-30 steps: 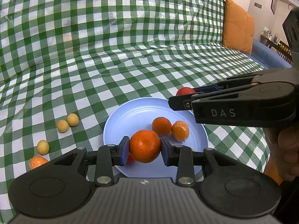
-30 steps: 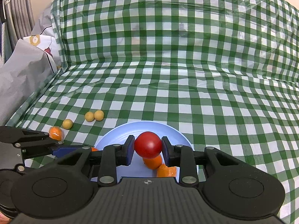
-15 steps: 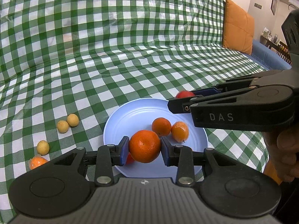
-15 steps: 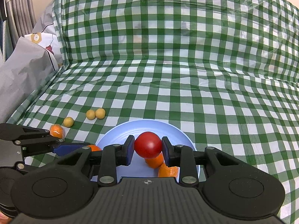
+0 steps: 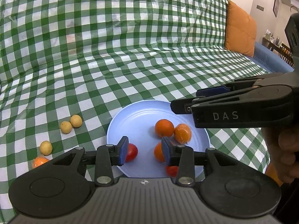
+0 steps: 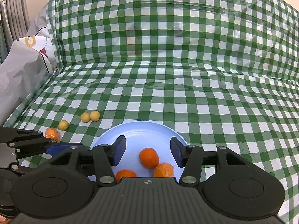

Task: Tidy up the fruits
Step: 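Open both tools to drop the mandarin and tomato onto the plate, then grasp the bagged orange with the left tool while the right tool grasps a yellow fruit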

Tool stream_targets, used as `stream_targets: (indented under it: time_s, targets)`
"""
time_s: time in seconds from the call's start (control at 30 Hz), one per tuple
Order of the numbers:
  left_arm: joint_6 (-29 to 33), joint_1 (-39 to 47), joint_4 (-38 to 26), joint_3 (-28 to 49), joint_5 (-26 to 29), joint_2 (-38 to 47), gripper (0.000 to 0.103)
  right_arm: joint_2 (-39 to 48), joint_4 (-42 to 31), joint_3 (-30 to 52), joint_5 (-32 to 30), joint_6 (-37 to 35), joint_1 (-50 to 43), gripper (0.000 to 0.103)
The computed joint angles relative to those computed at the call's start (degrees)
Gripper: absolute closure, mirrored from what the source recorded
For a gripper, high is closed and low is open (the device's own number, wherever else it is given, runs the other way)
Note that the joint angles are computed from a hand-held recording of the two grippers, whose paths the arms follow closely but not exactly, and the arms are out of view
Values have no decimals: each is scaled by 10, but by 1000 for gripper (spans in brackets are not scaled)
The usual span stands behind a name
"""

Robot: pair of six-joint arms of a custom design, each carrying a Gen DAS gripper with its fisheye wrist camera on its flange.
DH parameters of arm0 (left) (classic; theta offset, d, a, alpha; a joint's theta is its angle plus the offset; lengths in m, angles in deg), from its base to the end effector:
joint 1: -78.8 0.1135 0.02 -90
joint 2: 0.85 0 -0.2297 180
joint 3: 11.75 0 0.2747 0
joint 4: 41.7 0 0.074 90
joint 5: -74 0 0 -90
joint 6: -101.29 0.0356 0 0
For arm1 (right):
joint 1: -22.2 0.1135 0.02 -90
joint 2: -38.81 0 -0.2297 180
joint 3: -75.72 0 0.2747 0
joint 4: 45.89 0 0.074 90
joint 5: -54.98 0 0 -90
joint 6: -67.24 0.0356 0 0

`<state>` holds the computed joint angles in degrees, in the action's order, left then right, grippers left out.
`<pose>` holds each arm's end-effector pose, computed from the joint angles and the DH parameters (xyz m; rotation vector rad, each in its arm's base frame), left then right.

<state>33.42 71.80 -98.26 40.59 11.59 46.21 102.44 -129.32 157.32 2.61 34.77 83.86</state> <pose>0.1996 -0.0411 0.2246 0.7955 2.2469 -0.4681 0.1244 0.1848 0.3111 0.0901 2.3738 0.0359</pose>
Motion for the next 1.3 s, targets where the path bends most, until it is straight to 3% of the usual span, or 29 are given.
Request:
stream_targets:
  time_s: [0.3, 0.5, 0.67, 0.73, 0.93, 1.3]
  targets:
    - [-2, 38, -1, 18, 13, 16, 77, 19, -6, 11, 29, 33, 10, 48]
    - [0, 110, -1, 60, 44, 58, 80, 33, 8, 15, 46, 47, 10, 49]
    - [13, 198, 8, 147, 77, 170, 80, 38, 47, 11, 50, 42, 3, 67]
    - [9, 228, -3, 196, 83, 235, 80, 40, 68, 10, 43, 34, -3, 69]
    - [0, 265, -42, 299, 74, 360, 80, 68, 143, 14, 3, 0, -31, 70]
    - [-38, 225, -98, 351, -30, 453, 76, 197, 290, 58, -118, -36, -92, 69]
